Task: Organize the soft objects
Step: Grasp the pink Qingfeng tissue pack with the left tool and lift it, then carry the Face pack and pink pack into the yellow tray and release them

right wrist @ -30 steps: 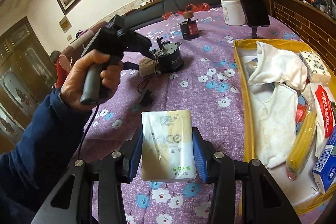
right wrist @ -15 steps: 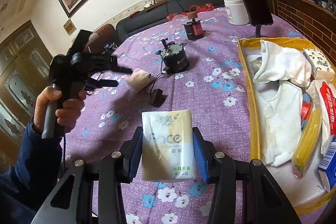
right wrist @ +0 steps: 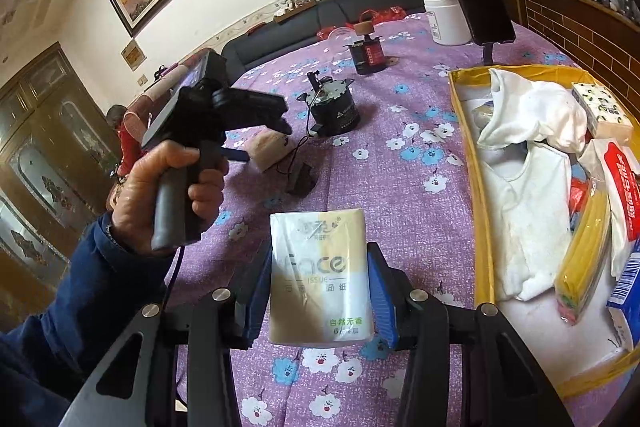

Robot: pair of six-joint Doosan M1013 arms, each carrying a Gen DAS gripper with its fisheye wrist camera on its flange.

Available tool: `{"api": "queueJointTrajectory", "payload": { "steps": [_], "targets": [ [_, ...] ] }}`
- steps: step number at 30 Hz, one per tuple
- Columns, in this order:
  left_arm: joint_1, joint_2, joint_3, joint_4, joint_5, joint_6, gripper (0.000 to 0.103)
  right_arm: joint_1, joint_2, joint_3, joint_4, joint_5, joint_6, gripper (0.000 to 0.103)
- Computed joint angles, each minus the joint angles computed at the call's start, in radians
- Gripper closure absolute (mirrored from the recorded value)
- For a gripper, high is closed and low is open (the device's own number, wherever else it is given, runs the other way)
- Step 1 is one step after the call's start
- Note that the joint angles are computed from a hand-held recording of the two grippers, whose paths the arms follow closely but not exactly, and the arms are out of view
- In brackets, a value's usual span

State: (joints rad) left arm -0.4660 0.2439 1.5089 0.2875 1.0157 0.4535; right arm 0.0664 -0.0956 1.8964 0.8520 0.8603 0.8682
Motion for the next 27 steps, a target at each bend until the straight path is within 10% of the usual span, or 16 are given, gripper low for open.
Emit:
{"api": "queueJointTrajectory", "payload": {
  "steps": [11, 20, 27],
  "targets": [
    [-0.077, -0.134, 0.166, 0.024, -0.135, 0.122, 0.050, 0.009, 0.010, 0.001, -0.019, -0.021, 0.046, 0.053],
    [-0.262, -0.195, 0.242, 0.451, -0.125, -0.070, 0.049, 0.077, -0.014, 0.011, -0.135, -0.134, 0.132, 0.053],
    [-0.301, -0.187, 0.251, 0.642, -0.093, -0.155, 0.049, 0.098, -0.024, 0.011, -0.197, -0.174, 0.202, 0.053]
  ]
}}
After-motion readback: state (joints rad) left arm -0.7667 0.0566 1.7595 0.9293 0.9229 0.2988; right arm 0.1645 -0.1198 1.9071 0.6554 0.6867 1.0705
